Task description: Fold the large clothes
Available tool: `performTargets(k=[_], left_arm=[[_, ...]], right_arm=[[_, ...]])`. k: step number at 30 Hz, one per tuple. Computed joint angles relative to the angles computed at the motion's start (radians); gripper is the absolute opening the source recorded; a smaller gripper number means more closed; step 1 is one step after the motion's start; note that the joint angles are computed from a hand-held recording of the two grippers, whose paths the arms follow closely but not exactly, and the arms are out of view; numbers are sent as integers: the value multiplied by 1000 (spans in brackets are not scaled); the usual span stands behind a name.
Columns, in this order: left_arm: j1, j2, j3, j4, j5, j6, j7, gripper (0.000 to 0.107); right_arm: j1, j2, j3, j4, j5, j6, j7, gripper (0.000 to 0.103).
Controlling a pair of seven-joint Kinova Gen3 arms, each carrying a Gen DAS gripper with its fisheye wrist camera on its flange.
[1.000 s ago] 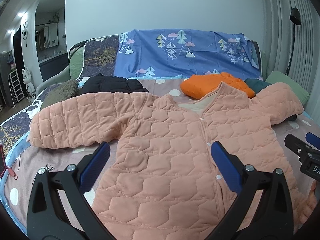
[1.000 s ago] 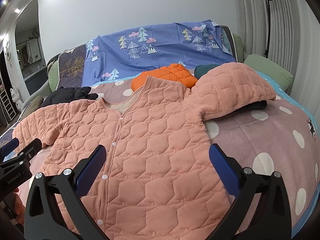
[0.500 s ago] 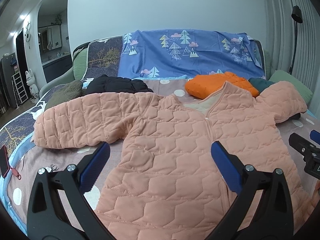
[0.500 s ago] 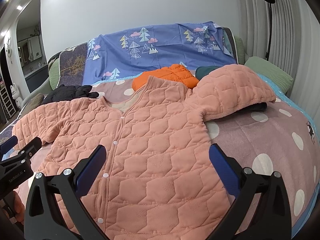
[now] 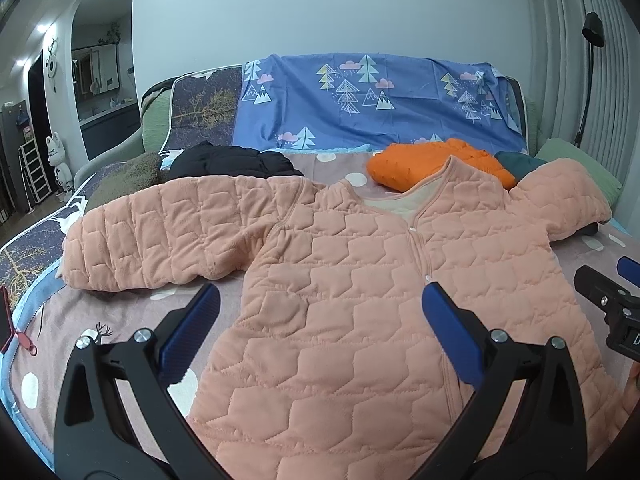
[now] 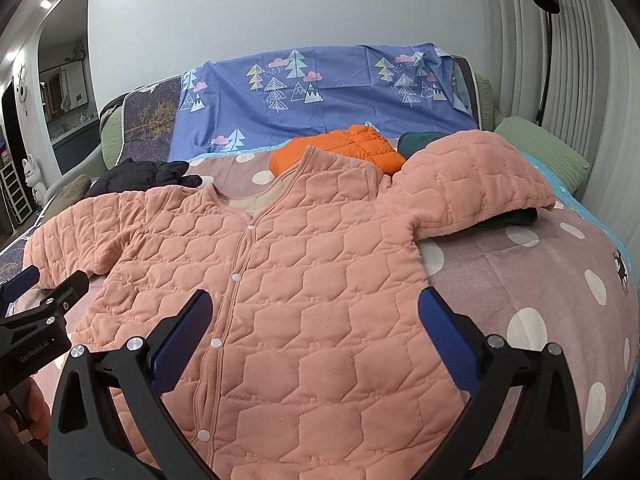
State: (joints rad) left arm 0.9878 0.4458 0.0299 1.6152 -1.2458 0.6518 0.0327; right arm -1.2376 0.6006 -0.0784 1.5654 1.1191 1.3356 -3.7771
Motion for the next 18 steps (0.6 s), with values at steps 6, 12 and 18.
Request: performTargets(k=[6,12,18], left_arm=[[-13,-7,0,22,-6,-32,13,101],[-33,-13,3,37,23,-63,5,101],[-31,-27,-14,53,40,-81,19,101]], right_arm=[[2,5,0,-9,-8,-2,7,102],[-5,13,4,-18,-9,-1,16,102],[-9,20,6,-27,-13,5,32,102]])
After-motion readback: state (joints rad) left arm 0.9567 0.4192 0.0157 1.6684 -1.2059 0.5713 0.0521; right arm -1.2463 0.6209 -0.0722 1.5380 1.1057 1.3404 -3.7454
